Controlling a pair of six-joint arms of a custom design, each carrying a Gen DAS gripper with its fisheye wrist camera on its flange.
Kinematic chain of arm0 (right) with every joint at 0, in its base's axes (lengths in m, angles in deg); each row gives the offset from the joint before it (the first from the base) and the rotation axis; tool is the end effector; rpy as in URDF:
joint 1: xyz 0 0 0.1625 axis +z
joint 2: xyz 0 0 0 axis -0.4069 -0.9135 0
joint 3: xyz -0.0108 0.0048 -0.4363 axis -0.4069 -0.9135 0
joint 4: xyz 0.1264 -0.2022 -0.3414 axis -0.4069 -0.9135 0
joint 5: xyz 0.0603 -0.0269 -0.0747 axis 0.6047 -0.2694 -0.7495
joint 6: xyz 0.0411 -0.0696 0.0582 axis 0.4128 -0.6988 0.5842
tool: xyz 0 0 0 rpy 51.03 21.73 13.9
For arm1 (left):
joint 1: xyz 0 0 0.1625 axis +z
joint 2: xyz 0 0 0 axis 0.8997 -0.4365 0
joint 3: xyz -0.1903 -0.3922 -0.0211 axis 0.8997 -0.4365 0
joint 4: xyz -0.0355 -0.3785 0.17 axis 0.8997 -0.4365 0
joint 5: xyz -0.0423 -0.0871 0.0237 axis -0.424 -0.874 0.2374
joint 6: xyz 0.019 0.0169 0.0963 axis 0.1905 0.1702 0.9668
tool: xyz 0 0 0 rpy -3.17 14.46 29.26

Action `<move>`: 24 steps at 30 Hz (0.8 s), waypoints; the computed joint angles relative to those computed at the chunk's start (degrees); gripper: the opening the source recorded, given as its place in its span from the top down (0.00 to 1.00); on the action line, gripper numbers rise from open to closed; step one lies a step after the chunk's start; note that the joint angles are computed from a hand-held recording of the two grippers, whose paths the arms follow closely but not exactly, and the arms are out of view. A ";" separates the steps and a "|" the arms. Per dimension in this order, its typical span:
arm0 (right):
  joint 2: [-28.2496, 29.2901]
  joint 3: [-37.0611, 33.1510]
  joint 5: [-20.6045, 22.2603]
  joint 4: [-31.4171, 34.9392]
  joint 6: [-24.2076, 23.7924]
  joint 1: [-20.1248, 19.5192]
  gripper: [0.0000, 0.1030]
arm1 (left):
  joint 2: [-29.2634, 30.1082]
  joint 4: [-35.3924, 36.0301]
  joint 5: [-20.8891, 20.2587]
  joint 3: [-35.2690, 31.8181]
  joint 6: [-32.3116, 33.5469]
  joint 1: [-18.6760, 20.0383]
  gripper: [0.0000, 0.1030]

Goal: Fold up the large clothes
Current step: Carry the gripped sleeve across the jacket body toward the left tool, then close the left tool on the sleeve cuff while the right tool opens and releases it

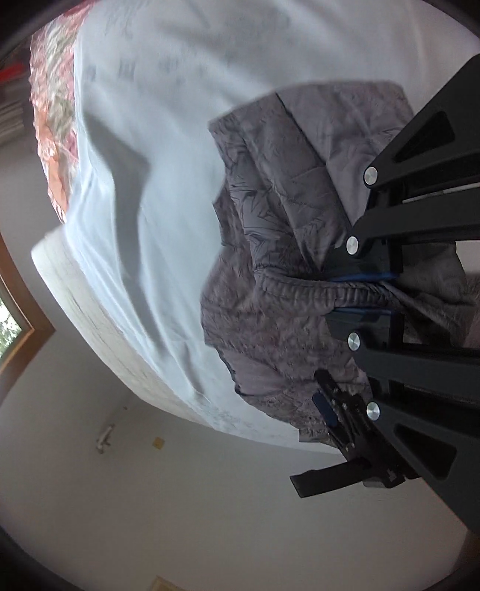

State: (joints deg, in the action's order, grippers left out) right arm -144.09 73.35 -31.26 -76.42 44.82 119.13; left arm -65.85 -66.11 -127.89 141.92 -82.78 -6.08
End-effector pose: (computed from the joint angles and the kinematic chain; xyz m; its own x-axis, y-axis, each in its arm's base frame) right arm 0.1831 -0.6124 0.1547 -0.9849 -0.1554 0.0766 -0.1703 0.9490 -0.2652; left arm -0.1180 -0.5774 0.1852 -0.7808 -0.0892 -0.6184 0.2001 0.9019 -0.3828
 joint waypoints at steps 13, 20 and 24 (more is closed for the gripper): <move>14.24 -8.27 -5.31 4.02 2.55 4.43 0.87 | -5.23 -2.97 -2.20 3.02 3.14 2.20 0.25; 12.96 -6.42 -3.44 4.51 -0.78 4.52 0.65 | -6.57 -3.92 -7.01 3.34 2.89 3.88 0.25; 6.39 -0.34 -1.82 0.26 -4.04 4.24 0.63 | -6.40 -6.46 -13.29 3.50 4.15 3.97 0.24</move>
